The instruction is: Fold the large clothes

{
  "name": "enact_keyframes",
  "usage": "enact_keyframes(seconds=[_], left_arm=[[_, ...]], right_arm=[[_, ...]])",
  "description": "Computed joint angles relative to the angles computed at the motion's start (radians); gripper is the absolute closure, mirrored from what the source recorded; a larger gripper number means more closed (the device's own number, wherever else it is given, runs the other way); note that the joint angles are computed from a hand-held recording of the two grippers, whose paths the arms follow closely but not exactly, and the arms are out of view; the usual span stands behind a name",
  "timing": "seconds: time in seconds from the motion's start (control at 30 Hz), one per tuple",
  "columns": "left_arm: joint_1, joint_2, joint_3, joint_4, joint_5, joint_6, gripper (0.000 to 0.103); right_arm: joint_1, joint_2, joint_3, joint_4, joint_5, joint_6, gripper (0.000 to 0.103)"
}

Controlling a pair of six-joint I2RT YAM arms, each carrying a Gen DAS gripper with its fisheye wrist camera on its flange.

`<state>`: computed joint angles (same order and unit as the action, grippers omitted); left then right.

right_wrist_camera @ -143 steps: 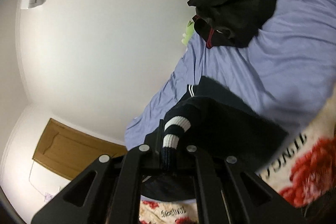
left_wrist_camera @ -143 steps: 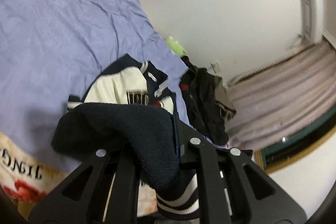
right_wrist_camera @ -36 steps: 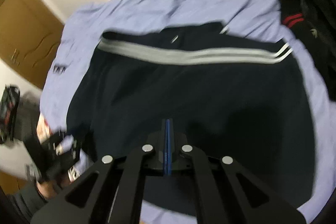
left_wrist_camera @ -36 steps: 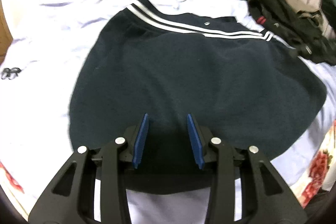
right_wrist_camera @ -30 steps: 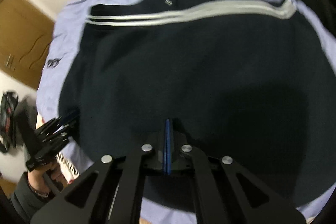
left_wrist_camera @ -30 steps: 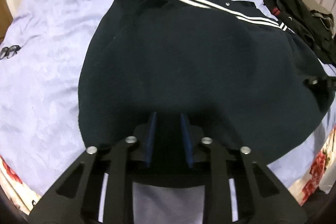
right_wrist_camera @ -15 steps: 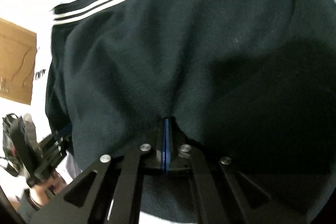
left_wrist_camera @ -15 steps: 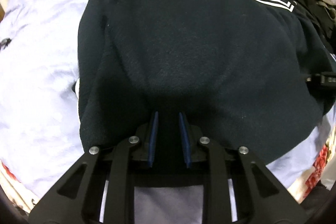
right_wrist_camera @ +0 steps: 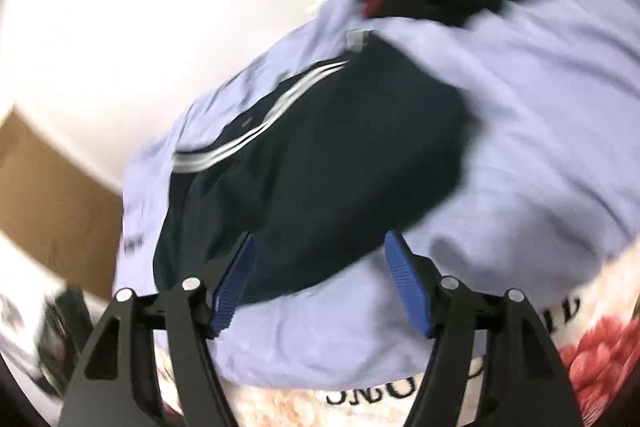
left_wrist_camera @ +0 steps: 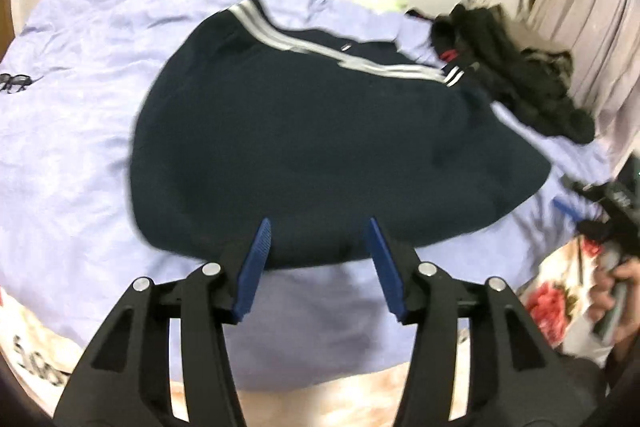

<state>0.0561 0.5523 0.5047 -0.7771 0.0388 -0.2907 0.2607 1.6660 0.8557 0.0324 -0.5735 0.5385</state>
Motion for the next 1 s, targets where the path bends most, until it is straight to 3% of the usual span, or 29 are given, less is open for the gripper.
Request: enact_keyframes(seconds=[0.07, 0.17, 0.27, 0.3, 0.5, 0.6, 0.7, 0.83, 1.0], left_arm=[[-0.131, 0.023, -0.018, 0.096, -0.068, -0.11, 0.051], [-0.241, 0.101, -0.052, 0.251, -0.166, -0.17, 0.045], [-0.269, 0.2, -0.079, 0.361, -0.179, -0.178, 0.044], [-0.288, 0.221, -0.094, 0.388, -0.191, -0.17, 0.038], [-0.312, 0.249, -0.103, 0.421, -0.241, -0.07, 0.034], [-0.229, 0.237, -0.114, 0.415, -0.221, -0.044, 0.033], [-0.147, 0.223, -0.12, 0.417, -0.211, 0.02, 0.033], [0.049, 0.218, -0.126, 0.43, -0.071, 0.084, 0.033], [0.174, 0.232, -0.137, 0.441, 0.052, 0.139, 0.033]], right_arm=[[-0.029, 0.067, 0.008, 0.045, -0.059, 0.047, 0.036], [-0.037, 0.137, 0.025, 0.081, -0.059, 0.062, 0.036], [-0.026, 0.19, 0.061, 0.094, -0.04, 0.081, 0.036], [-0.023, 0.201, 0.071, 0.104, -0.035, 0.081, 0.036], [-0.007, 0.265, 0.228, 0.053, -0.002, 0.042, 0.033], [0.016, 0.347, 0.411, -0.153, 0.081, 0.045, 0.031], [0.04, 0.297, 0.376, -0.187, 0.159, 0.169, 0.031], [0.051, 0.2, 0.205, -0.046, 0.195, 0.343, 0.031], [0.027, 0.184, 0.139, 0.066, 0.163, 0.465, 0.031]])
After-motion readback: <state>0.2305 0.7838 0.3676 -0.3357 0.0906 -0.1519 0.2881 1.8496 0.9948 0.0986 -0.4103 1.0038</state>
